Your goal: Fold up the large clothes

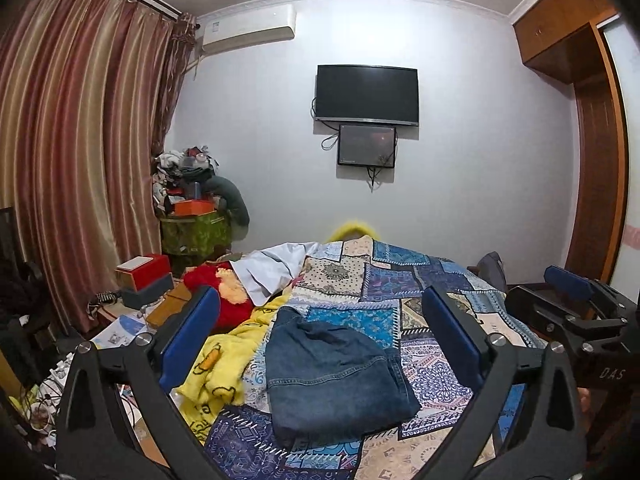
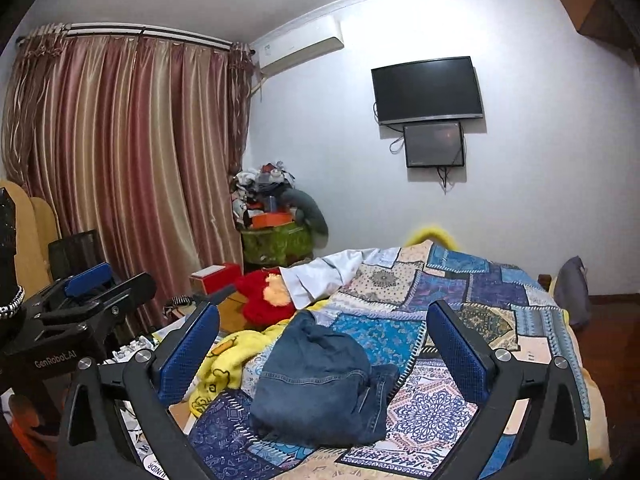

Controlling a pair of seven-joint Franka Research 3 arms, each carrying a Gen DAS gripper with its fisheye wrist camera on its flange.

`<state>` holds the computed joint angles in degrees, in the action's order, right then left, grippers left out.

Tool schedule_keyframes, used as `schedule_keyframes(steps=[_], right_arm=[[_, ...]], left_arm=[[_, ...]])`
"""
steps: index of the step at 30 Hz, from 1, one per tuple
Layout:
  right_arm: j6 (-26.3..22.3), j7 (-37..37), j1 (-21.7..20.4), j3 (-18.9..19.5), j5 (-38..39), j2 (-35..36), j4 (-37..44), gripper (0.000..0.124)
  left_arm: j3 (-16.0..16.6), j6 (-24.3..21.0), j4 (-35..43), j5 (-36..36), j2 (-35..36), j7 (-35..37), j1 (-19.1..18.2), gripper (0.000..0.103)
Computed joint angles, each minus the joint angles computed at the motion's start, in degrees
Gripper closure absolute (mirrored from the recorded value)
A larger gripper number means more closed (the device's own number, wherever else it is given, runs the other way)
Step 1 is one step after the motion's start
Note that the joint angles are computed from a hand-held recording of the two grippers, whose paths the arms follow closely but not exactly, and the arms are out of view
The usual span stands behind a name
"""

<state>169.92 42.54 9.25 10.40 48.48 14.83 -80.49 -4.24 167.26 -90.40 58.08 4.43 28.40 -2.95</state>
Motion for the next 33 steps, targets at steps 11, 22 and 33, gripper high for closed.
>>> schedule_keyframes(steps=[11,22,33], right_arm=[[-0.95,3.21,0.14,-0.84,-2.18,0.47,0.25,0.021],[-0.51,4.40,-0.23,-0.64,-3.03,0.38,0.15,0.021],[-0.27,4.22,-0.28,-0.77,-2.41,-0.24,-0.68,0.021]], left_arm=[[-0.19,-0.86,0.46,0.04,0.71,1.51,-0.56,0.001],[0.02,-0.65,0.52,-1.00,0.76,2.76,-0.87,0.001],[0.16,-0.09,0.76,-2.10,0.98,3.63,-0.90,0.001]])
